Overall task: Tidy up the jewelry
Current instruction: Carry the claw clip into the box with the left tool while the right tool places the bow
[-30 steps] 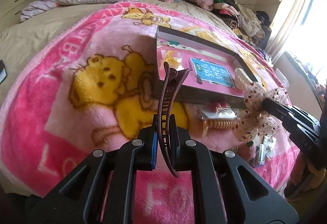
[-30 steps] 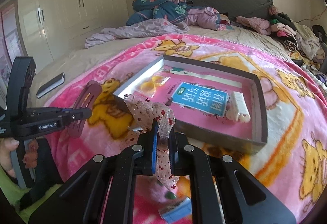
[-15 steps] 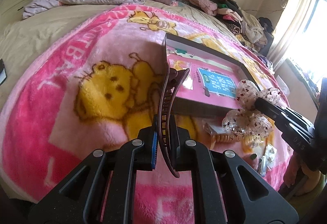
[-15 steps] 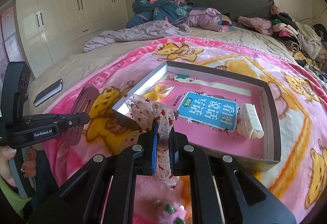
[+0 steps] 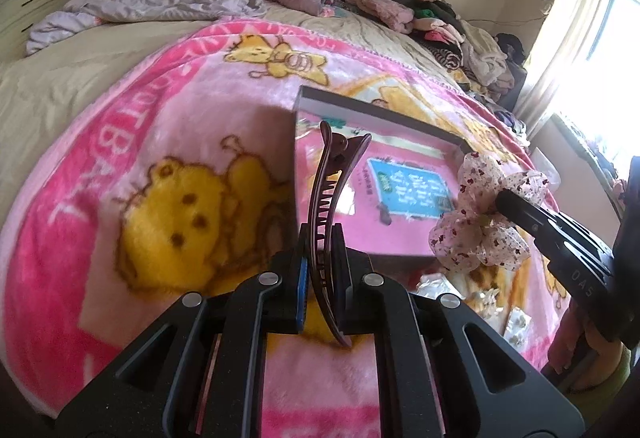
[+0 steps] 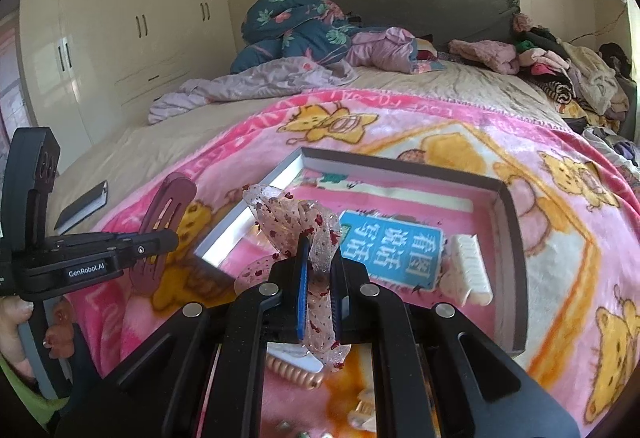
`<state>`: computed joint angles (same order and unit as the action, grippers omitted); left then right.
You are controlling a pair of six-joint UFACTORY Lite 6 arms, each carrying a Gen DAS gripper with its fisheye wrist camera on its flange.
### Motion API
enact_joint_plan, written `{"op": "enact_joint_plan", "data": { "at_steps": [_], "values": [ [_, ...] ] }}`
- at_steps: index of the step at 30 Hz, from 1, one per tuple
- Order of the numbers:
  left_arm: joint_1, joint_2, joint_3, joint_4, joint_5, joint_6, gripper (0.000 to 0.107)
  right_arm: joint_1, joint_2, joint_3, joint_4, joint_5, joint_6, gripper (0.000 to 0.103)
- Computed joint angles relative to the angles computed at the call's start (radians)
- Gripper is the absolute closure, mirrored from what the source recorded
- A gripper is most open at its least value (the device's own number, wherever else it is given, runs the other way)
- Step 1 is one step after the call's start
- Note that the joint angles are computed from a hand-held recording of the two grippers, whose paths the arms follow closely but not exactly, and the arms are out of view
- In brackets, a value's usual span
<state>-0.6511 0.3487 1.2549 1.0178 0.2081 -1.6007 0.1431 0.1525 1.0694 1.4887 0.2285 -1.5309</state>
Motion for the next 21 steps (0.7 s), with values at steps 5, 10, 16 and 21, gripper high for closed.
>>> {"op": "enact_joint_plan", "data": {
  "at_steps": [5, 10, 16, 21],
  "values": [
    [-0.001, 0.075, 0.121, -0.212, 0.021, 0.245, 0.102, -0.045, 0.006, 0.026, -0.004, 0.005, 0.000, 0.094],
    [-0.009, 0.161, 0.242, -0.362, 0.049, 0.427, 0.102, -0.100, 0.026, 0.063, -0.066, 0.013, 0.058, 0.094],
    [-0.013, 0.273, 0.390, -0.513, 0.073, 0.600, 0.102, -0.135, 0.054, 0.102, -0.104, 0.007, 0.088, 0.094],
    [-0.017, 0.363, 0.509, -0.611, 0.114, 0.727, 0.102, -0.150, 0.104, 0.144, -0.098, -0.003, 0.082, 0.094]
  ]
}}
